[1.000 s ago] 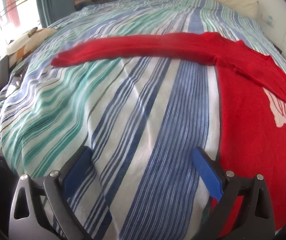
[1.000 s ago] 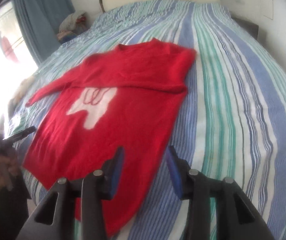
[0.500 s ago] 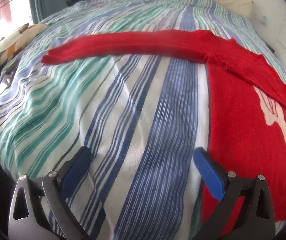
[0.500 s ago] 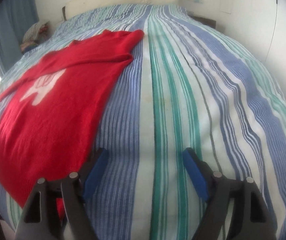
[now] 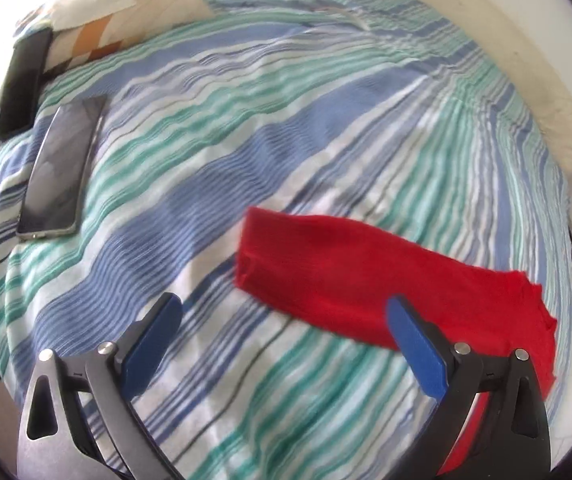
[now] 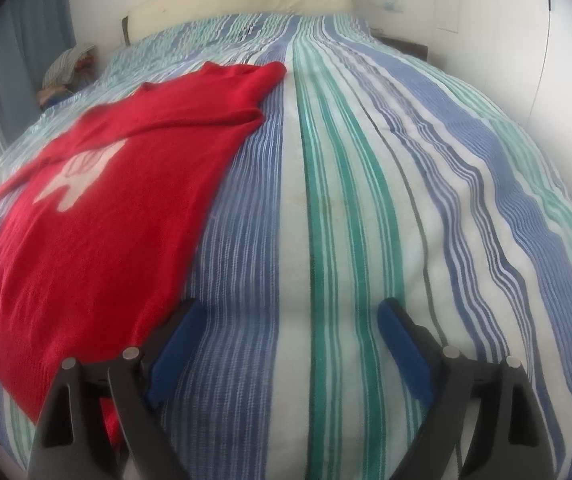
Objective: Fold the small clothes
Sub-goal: 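Move the left tool to the other sleeve cuff and pinch it, then lift the cuff with the left tool and lay it across the body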
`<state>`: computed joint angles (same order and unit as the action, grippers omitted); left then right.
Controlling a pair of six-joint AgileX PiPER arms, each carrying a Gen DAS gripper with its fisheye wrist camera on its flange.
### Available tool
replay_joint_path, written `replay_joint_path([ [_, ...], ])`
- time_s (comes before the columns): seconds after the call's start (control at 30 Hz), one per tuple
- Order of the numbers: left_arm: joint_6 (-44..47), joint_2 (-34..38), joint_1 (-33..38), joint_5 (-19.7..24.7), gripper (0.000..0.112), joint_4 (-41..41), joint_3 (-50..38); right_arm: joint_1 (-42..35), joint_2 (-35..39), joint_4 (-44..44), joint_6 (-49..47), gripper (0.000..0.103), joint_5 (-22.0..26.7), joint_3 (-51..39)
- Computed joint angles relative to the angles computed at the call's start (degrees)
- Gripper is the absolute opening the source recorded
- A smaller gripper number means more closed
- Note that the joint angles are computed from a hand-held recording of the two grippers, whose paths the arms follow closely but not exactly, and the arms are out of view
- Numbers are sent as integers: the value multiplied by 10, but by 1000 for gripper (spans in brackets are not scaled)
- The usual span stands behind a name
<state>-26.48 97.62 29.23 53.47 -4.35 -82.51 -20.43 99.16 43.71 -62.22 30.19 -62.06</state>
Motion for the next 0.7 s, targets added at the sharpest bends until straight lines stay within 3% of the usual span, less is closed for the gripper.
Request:
replay_joint_path([
  [0.1, 14, 22, 43, -32, 98, -61, 37, 4, 0, 5, -6, 92, -11, 5],
  [0.2, 15, 15, 36, -81, 96, -67, 57, 3, 1, 14, -15, 93, -12, 7],
  [0.3, 47, 20, 30, -105, 80, -108, 53, 4, 1, 16, -17, 93, -14, 7],
  [0.37, 64, 32, 26, -110, 74, -122, 44, 5, 1, 18, -19, 94, -17, 8],
  [0.4, 61, 38, 24, -105, 61, -110, 35, 5, 1, 18, -20, 94, -19, 9],
  [0.43, 47, 47, 18, -96, 19, -85, 25, 5, 1, 18, -20, 94, -19, 9],
  [0.47, 43, 57, 17, -78, 3, -73, 10, 5, 1, 19, -21, 94, -19, 10],
  [0.53, 27, 49, 14, -63, 3, -49, 1, 5, 1, 19, -22, 94, -20, 10],
  [0.7, -32, 43, -97, 31, 2, 154, -114, 4, 1, 19, -22, 94, -19, 9],
])
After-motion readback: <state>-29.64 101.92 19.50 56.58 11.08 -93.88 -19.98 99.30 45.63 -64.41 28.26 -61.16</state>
